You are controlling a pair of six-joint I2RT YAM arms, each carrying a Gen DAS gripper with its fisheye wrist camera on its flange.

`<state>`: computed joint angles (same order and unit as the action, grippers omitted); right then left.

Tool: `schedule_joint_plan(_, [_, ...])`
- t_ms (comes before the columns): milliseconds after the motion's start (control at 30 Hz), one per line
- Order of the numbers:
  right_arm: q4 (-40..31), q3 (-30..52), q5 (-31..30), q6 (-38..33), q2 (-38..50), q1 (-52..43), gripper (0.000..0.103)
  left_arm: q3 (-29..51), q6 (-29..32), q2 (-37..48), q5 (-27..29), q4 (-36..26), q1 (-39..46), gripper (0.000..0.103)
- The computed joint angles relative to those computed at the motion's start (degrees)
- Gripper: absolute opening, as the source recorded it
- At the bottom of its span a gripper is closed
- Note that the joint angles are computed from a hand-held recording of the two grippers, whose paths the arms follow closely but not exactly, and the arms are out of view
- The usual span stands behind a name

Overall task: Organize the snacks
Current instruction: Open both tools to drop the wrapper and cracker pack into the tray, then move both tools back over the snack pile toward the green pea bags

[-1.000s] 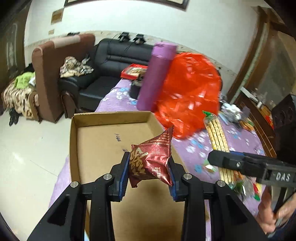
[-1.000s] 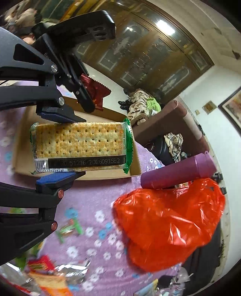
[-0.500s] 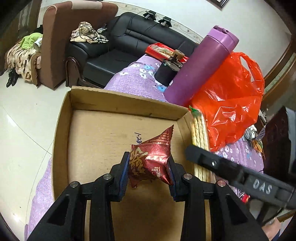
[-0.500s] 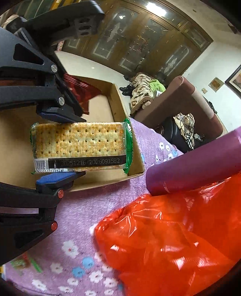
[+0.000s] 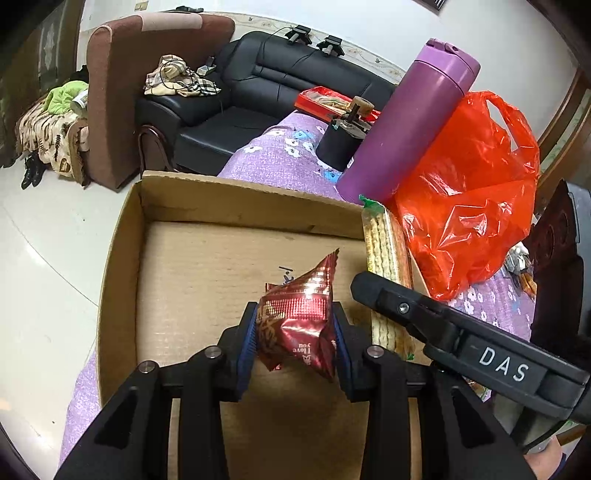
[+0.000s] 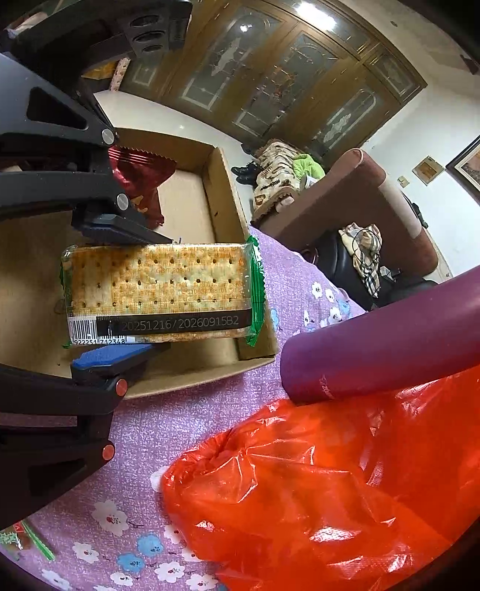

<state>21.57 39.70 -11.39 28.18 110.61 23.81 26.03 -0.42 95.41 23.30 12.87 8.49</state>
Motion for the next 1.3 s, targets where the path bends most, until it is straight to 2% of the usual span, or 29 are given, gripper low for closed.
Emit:
schedule_joint_plan(100, [0.60,-0.38,0.47,0.40,0.46,0.02,0.052,0.01,0.37,0.12,0.32,-0.03,0.07,0.039])
schedule_joint_plan(200, [1.02,-1.15,-0.11,0.82,-0.36,-0.16,0.052,-0.26,0.79,-0.18,1.39,0.14,0.21,0.048])
schedule_joint_plan(367, [1.60,-3.24,-1.23,1.70,-2.66,-0.96,0.053,-1.52,0.44,-1.39,-0.41,1.61,-0.29,0.071])
schedule_joint_plan(600, [4.10,-10.14,-5.37,4.07,-6.37,-2.92,0.052,-2.85,2.47,-3.00,-3.80,0.59,-2.88,0.074])
schedule_joint_plan(700, [5.41,-13.27,-4.84,4.73,-7.93,-2.76,0.045,-3.70,3.42,-3.93,-5.94,-0.07,-4.49,0.074])
schedule_joint_plan(933, [7.07,-21.01,-5.89,6.68,-14.38,-2.30,0.045,-7.09,5.99,-8.02,-4.93,-2.54,-5.04,0.075])
schedule_joint_plan(1067, [3.59,-22.51,-8.16,4.86,-20.33,-4.64,0.048,-6.44,5.46,-9.90,-3.31,-5.40,-4.17,0.077])
schedule_joint_plan(1200, [-0.72,-25.87,-8.95,3.55,-30.90,-6.48,0.062,-7.86,4.55,-16.63,-3.40,-8.08,-3.49,0.086])
schedule_joint_plan(1300, [-5.19,-28.38,-7.56,1.88,-38.73,-6.40,0.062,-8.67,4.10,-21.17,-3.84,-11.27,-3.05,0.087])
